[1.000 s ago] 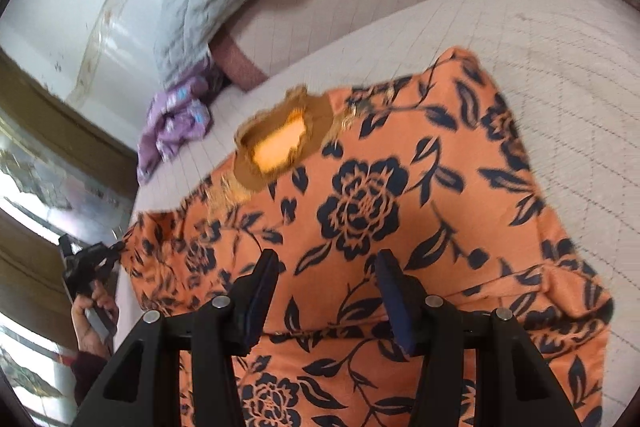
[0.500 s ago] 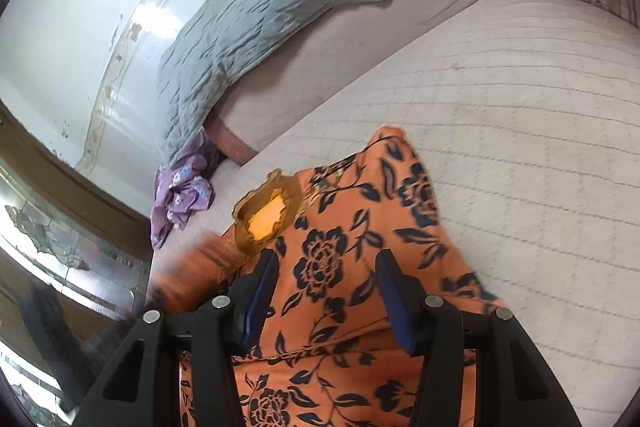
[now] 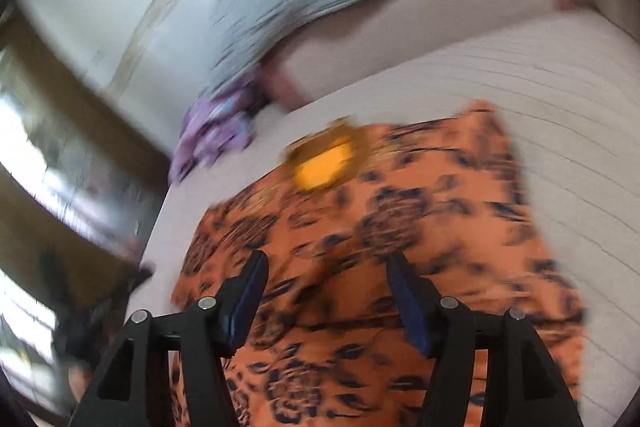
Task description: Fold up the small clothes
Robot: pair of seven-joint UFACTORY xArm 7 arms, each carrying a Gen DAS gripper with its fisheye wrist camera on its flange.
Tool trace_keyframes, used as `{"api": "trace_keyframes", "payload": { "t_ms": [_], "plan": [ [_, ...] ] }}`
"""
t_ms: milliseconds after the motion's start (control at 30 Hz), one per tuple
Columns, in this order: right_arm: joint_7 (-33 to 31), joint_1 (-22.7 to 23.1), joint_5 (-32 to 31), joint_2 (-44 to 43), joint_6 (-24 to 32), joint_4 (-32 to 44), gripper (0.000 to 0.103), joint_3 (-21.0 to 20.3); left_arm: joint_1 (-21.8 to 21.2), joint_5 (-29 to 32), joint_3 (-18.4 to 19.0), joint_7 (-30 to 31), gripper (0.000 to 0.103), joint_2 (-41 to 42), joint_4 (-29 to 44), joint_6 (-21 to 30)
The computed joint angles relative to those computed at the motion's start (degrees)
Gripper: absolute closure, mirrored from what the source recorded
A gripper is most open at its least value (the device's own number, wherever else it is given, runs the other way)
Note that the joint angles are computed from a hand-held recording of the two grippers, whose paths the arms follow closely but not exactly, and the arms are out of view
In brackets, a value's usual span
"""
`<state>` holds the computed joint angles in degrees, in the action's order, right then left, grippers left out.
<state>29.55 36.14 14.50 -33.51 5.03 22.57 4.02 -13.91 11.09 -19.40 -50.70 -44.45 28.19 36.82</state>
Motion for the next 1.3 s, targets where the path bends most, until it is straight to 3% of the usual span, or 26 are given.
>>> {"api": "trace_keyframes", "payload": {
  "t_ms": [33,100,167,233,300,333,433,500,533,600,667,767,867,967,1033,1067,1133,1200,1300],
  "plan": [
    [-0.66,0.57,-0.99,2.69,-0.31,2.16,0.037,1.19,0.65,-0.19,0.58,-0.05,0.04,1.4,-0.26,0.08],
    [0.33,-3.22,-4.59,7.13,1.27,6.64,0.037,6.72,2.08,0.74,0.26,-0.05,0.05,5.36,0.76,1.68],
    [-0.07,-4.42,-7.46,13.24,3.39,12.71,0.037,9.32,1.56,-0.05,1.33,0.3,0.053,9.03,1.76,2.48],
    [0.4,-6.78,-11.75,20.12,8.39,20.56,0.036,12.12,1.0,0.42,1.25,0.38,0.053,10.57,2.19,4.02],
    [5.06,-9.95,-21.45,28.34,15.18,29.95,0.034,15.87,0.52,1.32,1.2,0.55,0.052,11.41,2.39,5.49],
    [7.75,-9.91,-26.07,31.42,17.75,33.27,0.033,16.11,0.22,1.45,1.44,0.48,0.052,11.5,2.33,5.51],
    [10.43,-7.42,-31.65,39.54,25.11,41.35,0.032,14.51,-0.82,1.0,2.46,0.95,0.052,11.28,2.14,5.66],
    [11.79,-5.75,-33.81,42.1,25.55,42.78,0.032,12.47,-1.24,0.57,3.01,1.35,0.052,11.29,1.93,5.38],
    [13.58,-4.7,-35.79,42.26,25.09,42.58,0.036,11.19,-1.29,0.57,3.13,1.54,0.052,11.42,1.89,5.15],
    [15.87,-4.53,-34.69,39.9,20.44,38.99,0.078,9.5,-1.19,0.58,3.41,1.81,0.051,11.63,1.77,4.78],
    [15.06,-5.81,-31.56,35.13,15.48,33.62,0.089,8.8,-0.81,1.12,3.34,1.98,0.051,11.8,1.82,4.77],
    [18.56,-8.45,-33.62,26.7,13.71,26.69,0.092,8.6,0.0,2.94,1.4,0.14,0.051,13.18,3.61,6.2],
    [16.09,-9.5,-26.44,14.05,10.95,15.95,0.092,6.26,-0.02,5.0,-0.14,-1.84,0.051,13.13,4.38,7.96],
    [10.1,-5.34,-16.05,1.18,9.87,4.06,0.092,-1.43,-0.11,7.65,-1.59,-3.77,0.051,13.64,4.86,9.46],
    [7.54,-2.03,-10.42,-2.08,9.28,0.19,0.088,-5.63,-0.59,9.09,-2.16,-4.93,0.051,13.25,4.84,10.46],
    [7.82,-1.9,-8.45,-3.64,10.01,-1.27,0.088,-6.02,-0.87,9.44,-2.15,-5.39,0.051,12.98,4.62,10.66],
    [8.55,-1.5,-5.22,-4.05,10.83,-1.49,0.076,-5.41,-1.85,8.83,-1.6,-6.31,0.051,11.74,3.68,10.69],
    [8.07,-0.87,-3.7,-0.65,9.48,1.19,0.015,-3.22,-2.86,7.55,-0.86,-6.84,0.051,10.1,2.45,10.48],
    [6.49,-3.92,-7.53,7.0,6.98,8.64,0.01,5.16,-3.5,5.51,0.77,-6.2,0.047,7.72,0.87,10.13]
  ]
}}
